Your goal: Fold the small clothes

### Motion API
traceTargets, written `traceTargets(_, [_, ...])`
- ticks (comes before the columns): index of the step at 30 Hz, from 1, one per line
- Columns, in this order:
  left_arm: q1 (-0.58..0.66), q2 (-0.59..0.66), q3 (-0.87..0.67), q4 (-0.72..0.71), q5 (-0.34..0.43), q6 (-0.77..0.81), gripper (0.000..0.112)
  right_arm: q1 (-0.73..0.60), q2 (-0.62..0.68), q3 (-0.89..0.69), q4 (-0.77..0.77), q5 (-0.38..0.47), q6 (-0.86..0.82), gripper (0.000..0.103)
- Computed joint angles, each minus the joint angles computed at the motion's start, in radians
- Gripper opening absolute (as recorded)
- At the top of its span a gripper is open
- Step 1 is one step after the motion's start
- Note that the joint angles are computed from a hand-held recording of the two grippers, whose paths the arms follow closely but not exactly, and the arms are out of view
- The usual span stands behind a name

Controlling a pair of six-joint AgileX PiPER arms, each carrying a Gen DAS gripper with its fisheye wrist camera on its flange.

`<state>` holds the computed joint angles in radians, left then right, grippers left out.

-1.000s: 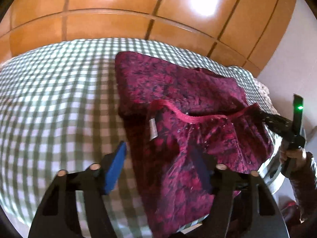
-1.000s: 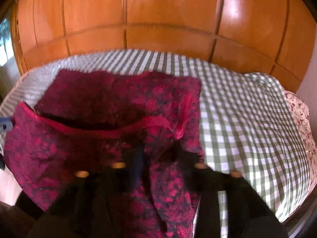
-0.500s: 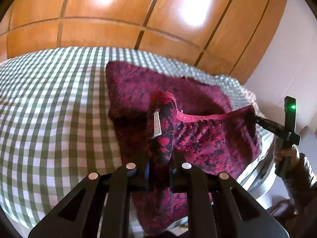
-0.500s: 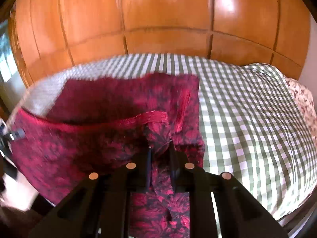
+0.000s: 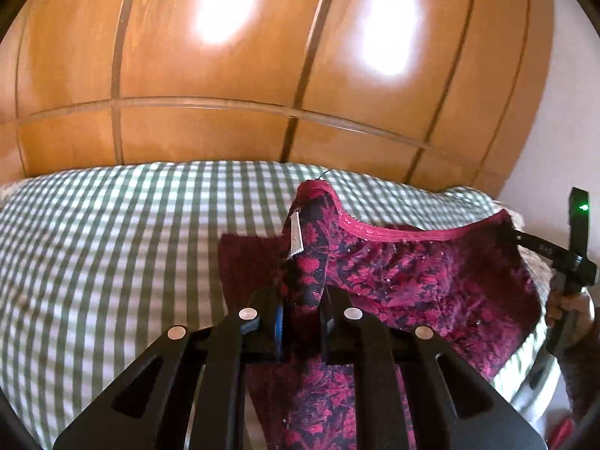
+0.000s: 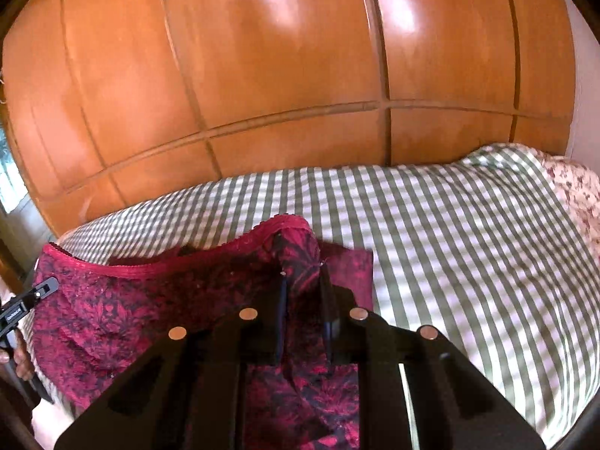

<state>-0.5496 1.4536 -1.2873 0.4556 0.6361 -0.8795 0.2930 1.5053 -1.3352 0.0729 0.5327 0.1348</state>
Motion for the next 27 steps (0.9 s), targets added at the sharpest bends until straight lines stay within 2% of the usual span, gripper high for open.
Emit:
traceTargets(3, [0.052, 0.124, -0.112, -0.007, 0.030, 0.027, 0.012, 0.026, 0.114, -0.116, -0.136, 0.009, 0.126, 0.014])
traceTargets(7, [0.110, 0.260, -0.223, -0.060, 0.062, 0.068, 0.012, 0.051, 0.269, -0.248, -0.282, 0.063, 0.239, 0.014])
traceTargets(11, [0.162, 0.396, -0.315, -0.153, 0.108, 0.125, 0.012, 0.043, 0.398, -0.339, -0.299, 0.109, 0.261, 0.015])
traceTargets(14, [0.177, 0.427, -0.319, -0.188, 0.109, 0.147, 0.014, 0.028, 0.448, -0.373, -0.247, 0.134, 0.222, 0.019])
traceTargets(15, [0.177, 0.414, -0.302, -0.187, 0.097, 0.143, 0.017, 0.019, 0.434, -0.356, -0.218, 0.122, 0.202, 0.024])
traceTargets(16, [0.181, 0.388, -0.271, -0.202, 0.075, 0.147, 0.023, 0.009, 0.425, -0.345, -0.190, 0.112, 0.180, 0.036])
traceTargets(17, [0.182, 0.367, -0.249, -0.209, 0.069, 0.143, 0.029, -0.002, 0.402, -0.320, -0.156, 0.100, 0.159, 0.041])
traceTargets(19, [0.173, 0.295, -0.158, -0.178, 0.054, 0.081, 0.062, -0.035, 0.325, -0.228, -0.049, 0.062, 0.078, 0.049])
traceTargets(21, [0.161, 0.209, -0.041, -0.192, -0.001, 0.074, 0.062, -0.077, 0.225, -0.107, 0.103, 0.031, -0.054, 0.057])
traceTargets(23, [0.146, 0.119, 0.080, -0.227, -0.057, 0.088, 0.062, -0.130, 0.144, 0.000, 0.265, 0.025, -0.211, 0.060])
traceTargets(27, [0.109, -0.099, 0.341, -0.339, -0.169, 0.107, 0.062, -0.270, -0.041, 0.258, 0.585, 0.094, -0.527, 0.060])
